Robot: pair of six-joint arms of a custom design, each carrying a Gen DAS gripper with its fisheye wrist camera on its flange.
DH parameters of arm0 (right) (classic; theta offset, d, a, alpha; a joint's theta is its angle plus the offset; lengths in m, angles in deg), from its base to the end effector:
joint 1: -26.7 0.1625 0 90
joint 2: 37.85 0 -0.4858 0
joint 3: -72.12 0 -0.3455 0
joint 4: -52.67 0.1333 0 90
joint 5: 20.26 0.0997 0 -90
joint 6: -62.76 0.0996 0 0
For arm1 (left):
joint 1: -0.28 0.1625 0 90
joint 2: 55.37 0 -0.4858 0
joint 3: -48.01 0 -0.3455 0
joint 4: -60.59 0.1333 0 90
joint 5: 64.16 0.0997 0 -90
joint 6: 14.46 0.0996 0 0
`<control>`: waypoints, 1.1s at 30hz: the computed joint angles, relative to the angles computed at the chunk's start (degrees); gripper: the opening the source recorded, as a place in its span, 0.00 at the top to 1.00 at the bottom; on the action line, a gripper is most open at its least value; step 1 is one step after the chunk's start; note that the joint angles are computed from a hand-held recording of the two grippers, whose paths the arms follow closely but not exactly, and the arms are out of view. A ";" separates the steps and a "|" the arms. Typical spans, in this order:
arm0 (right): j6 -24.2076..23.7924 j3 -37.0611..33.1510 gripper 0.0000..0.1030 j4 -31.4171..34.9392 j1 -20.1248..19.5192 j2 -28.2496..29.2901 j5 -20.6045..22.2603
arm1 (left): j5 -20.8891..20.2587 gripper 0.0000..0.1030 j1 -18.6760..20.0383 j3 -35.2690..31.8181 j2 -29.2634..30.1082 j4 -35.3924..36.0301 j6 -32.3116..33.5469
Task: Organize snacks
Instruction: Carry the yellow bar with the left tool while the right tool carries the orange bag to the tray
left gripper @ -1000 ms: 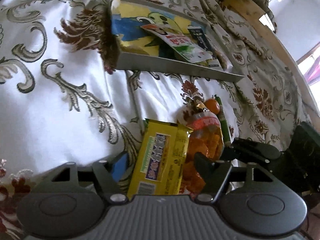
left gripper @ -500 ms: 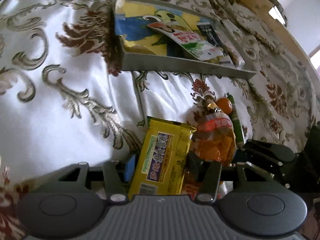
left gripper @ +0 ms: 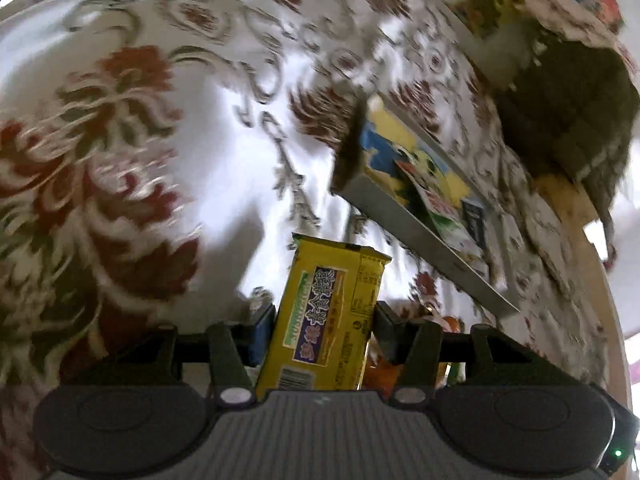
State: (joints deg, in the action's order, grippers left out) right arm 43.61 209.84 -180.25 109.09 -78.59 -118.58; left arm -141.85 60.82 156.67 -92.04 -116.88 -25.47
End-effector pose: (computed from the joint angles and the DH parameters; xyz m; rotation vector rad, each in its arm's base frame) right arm 0.0561 -0.4779 0.1397 0.1838 -2.6256 1.0405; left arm -0.1697 -0.6146 0.0569 0.4367 2.9624 -0.4935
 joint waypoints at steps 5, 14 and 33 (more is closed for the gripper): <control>0.14 -0.22 0.27 -0.82 -0.79 0.51 1.79 | 0.58 0.44 -0.34 1.41 -0.15 -4.64 -2.07; -2.10 0.34 0.39 -4.55 -0.20 1.84 2.18 | 1.14 0.44 -0.37 3.39 -0.08 -8.56 -1.27; -2.98 4.03 0.48 -10.96 -0.44 -0.07 4.59 | 0.69 0.44 -2.30 5.20 0.71 -13.53 2.76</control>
